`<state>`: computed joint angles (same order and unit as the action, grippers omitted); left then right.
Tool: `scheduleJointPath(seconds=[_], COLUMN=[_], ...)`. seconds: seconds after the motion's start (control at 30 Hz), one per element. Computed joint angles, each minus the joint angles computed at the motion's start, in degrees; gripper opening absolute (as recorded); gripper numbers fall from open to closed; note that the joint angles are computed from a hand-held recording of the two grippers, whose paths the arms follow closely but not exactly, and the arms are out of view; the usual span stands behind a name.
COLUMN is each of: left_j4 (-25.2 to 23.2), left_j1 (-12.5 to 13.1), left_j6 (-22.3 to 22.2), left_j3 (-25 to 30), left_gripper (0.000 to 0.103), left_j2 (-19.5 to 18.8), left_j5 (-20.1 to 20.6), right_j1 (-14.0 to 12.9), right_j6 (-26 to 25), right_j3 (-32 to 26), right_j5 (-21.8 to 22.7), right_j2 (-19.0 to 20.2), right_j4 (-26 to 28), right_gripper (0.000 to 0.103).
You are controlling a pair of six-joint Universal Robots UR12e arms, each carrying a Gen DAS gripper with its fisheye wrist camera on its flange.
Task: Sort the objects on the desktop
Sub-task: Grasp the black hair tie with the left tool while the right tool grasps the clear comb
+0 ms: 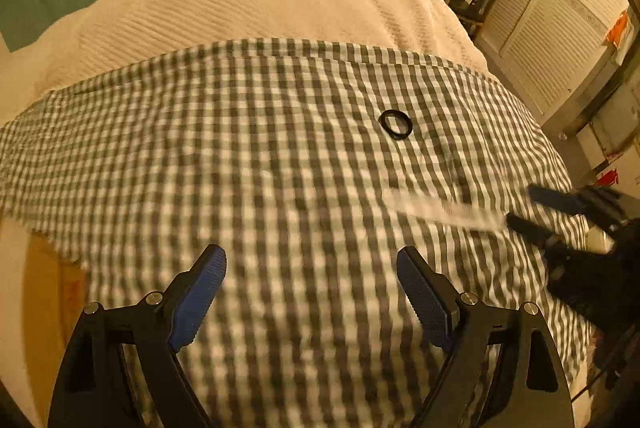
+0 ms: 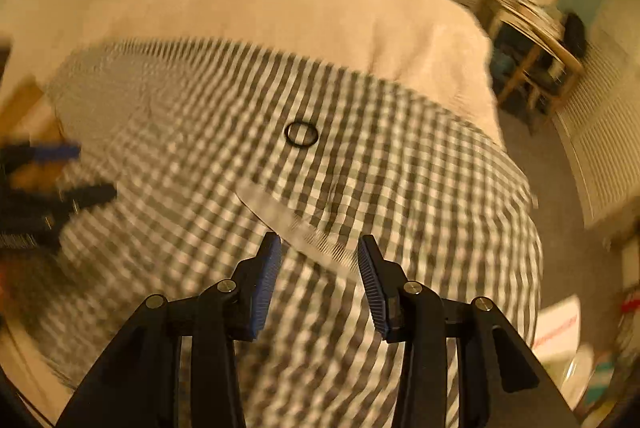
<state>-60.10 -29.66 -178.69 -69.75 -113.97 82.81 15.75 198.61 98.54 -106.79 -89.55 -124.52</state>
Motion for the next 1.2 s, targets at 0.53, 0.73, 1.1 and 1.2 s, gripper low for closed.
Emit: scheduleJointPath(seconds=[0.53, 0.73, 1.1, 1.2], left_j4=[3.9, 4.4, 2.7, 1.2], left_j1=[-1.5, -2.6, -4.4, -4.8], left_j6=[0.0, 1.9, 0.5, 2.7], left_j3=[7.1, 10.1, 17.1, 19.5], left_gripper=[0.09, 0.09, 0.085, 0.013], left_j2=[-8.6, -11.0, -16.1, -17.7], left_j5=[-3.8, -5.8, -3.3, -1.4], right_j1=[-6.0, -6.4, -6.8, -7.1], right_j6=[-11.7, -13.5, -2.7, 2.0], right_j3=[7.5, 9.1, 15.0, 16.3], right_j5=[19.3, 20.0, 16.0, 15.6], right_j2=[2.1, 0.8, -5.3, -7.0], right_j4=[-11.8, -12.1, -14.8, -14.4], right_gripper=[0.042, 0.047, 0.004, 0.004])
